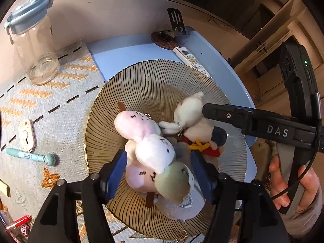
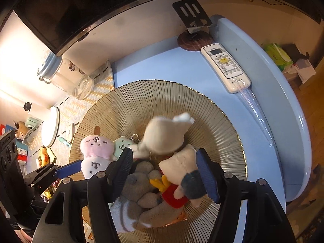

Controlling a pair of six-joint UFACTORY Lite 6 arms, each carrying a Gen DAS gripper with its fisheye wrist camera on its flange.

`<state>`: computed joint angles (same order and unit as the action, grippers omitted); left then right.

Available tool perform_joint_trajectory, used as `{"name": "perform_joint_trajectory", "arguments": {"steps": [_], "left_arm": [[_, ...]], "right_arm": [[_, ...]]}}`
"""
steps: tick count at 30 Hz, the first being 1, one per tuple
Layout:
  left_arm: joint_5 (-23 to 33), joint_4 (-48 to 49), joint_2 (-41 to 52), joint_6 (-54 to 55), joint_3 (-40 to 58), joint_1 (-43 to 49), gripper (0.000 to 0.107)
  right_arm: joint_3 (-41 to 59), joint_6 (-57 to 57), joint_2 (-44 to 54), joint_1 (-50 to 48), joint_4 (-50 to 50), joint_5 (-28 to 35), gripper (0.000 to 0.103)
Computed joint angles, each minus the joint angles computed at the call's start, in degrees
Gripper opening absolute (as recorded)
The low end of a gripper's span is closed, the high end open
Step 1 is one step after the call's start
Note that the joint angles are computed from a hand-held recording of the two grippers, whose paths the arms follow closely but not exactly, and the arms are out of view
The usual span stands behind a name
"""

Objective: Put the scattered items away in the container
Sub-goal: 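Carry both plush toys over the glass bowl and release them inside, then move both tools back to the pile and grasp the yellow lighter with the right tool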

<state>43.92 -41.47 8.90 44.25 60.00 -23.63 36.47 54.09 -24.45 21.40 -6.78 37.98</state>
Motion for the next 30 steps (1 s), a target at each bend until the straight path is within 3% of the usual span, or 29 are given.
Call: {"name": "perform_joint_trajectory", "arguments": {"steps": [10,18,24,30], "left_arm": [[3.00,1.20,-13.14,2.18,-9.70,8.62,0.063],[10.75,3.76,-18.00,12.91,-13.49,35.01,0.063],[13.11,6.64,-7.13,23.73,-4.91,60.55,0.063],[14.46,9.85,13.58,26.24,17.86,75.40,0.063]], "right_arm": [[4.34,14.32,0.45,13.09,-6.81,3.85,0.065],[19.64,22.16,17.44,25.65,-11.40,2.14,0.065],[38.13,19.16,36.80,31.38,-8.52,0.58,0.065],[65.47,12.53,58.49,34.65,-4.24,5.35,0.065]]}}
